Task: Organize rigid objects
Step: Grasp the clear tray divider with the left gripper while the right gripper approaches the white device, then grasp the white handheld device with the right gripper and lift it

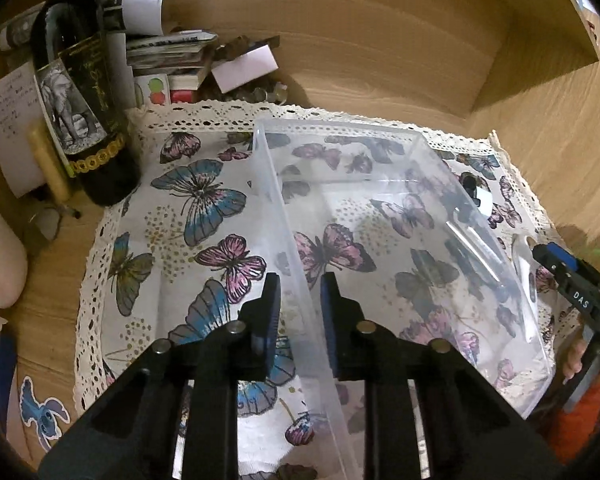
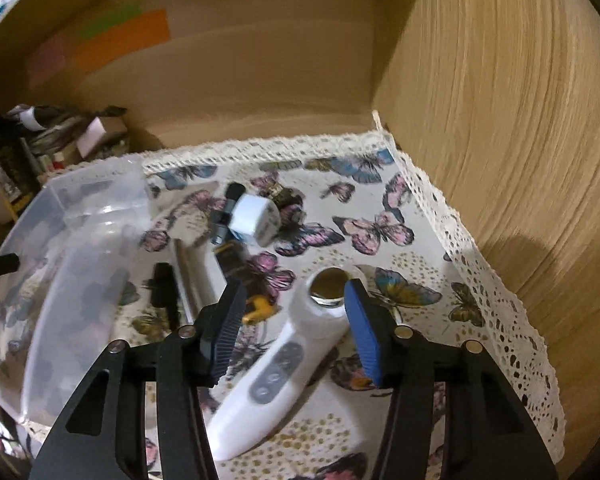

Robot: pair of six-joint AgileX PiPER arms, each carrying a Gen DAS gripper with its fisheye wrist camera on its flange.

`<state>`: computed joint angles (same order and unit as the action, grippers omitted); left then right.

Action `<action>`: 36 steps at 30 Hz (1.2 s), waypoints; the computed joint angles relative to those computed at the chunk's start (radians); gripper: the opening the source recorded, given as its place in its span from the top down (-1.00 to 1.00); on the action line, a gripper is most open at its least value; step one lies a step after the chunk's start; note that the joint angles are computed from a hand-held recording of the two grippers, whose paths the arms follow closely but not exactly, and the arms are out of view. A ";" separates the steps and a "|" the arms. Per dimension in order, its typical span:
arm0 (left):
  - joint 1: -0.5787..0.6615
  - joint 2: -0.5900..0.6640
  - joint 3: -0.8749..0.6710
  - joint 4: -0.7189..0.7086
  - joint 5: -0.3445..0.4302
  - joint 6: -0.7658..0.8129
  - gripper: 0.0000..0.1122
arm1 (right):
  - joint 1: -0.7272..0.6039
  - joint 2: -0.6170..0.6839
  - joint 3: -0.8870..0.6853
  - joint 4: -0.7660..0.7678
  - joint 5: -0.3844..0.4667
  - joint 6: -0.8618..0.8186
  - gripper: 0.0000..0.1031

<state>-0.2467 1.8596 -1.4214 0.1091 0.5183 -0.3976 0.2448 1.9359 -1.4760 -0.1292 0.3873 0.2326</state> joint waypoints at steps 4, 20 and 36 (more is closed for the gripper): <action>-0.004 0.010 -0.009 0.006 0.008 0.002 0.71 | -0.027 0.037 -0.046 0.086 0.077 -0.068 0.07; -0.018 -0.002 0.024 0.101 -0.045 -0.078 0.72 | 0.005 0.099 -0.088 0.004 0.118 -0.031 0.39; -0.057 -0.022 0.047 0.299 -0.056 -0.246 0.77 | 0.039 -0.106 0.016 -0.080 -0.067 0.043 0.40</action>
<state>-0.3034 1.8372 -1.3741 0.4081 0.4620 -0.6439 0.2840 1.8300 -1.4599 -0.2094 0.3207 0.2756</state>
